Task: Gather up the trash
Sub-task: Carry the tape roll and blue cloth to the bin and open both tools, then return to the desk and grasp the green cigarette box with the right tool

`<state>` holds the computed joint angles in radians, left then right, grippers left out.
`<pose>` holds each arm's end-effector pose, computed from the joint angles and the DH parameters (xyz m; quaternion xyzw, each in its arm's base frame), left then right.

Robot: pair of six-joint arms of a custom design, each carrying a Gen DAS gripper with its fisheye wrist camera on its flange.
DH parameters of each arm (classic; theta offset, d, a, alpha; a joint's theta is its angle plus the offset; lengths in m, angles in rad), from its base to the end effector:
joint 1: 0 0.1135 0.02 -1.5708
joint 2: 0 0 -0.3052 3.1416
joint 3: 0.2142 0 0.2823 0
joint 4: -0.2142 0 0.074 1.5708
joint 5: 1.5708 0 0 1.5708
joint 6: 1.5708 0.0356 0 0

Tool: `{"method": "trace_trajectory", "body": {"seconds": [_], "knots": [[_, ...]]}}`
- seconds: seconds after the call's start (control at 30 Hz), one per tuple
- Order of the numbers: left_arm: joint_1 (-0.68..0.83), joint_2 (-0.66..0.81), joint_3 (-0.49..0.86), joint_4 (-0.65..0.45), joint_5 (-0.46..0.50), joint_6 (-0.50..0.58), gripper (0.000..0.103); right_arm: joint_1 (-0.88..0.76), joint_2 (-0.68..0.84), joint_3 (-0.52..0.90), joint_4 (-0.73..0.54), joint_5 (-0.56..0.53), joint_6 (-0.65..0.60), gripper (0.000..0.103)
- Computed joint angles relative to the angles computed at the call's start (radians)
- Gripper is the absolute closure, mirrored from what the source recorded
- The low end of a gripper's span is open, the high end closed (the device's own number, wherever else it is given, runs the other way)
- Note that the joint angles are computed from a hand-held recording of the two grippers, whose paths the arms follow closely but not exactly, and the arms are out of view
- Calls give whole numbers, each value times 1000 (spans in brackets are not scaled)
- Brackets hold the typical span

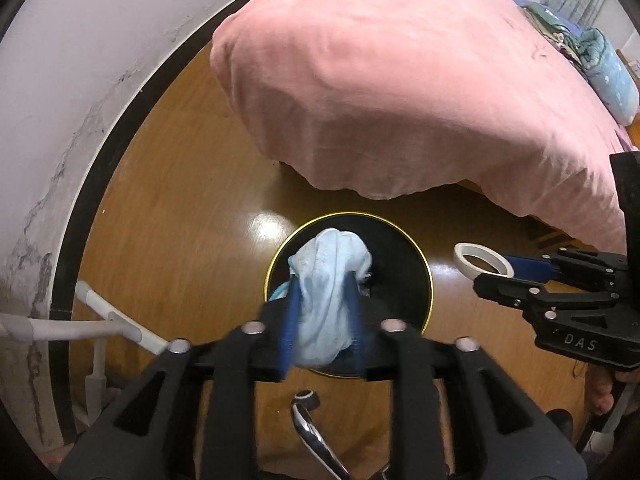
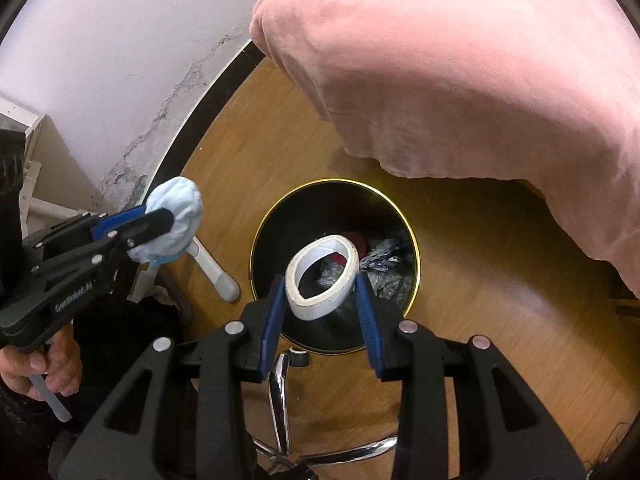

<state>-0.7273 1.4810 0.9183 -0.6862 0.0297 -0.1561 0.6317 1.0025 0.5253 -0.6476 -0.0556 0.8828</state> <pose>0.2179 -0.1953 0.2171 0.2804 0.9463 -0.0818 0.1386 0.1405 0.1053 0.1985 0.1160 0.9680 0.1716 0.1420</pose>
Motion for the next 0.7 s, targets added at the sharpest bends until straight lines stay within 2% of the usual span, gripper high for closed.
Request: {"method": "trace_trajectory", "body": {"seconds": [0.07, 0.4, 0.5, 0.53, 0.57, 0.7], "knots": [[-12, -18, -1, -5, -9, -9, 57, 4, 9, 6, 4, 1, 0, 68], [-12, -90, 12, -54, -26, 2, 48, 38, 37, 45, -2, 23, 2, 66], [-13, -131, 28, -81, -42, 9, 42, 53, 33, 61, -16, 42, 11, 52], [-15, -144, 35, -92, -53, 10, 41, 59, 30, 69, -25, 52, 14, 43], [-20, -166, 43, -105, -70, 10, 37, 70, 22, 81, -38, 69, 20, 39], [-34, -247, 98, -176, -109, 14, 24, 99, 11, 145, -100, 117, 18, 37]]}}
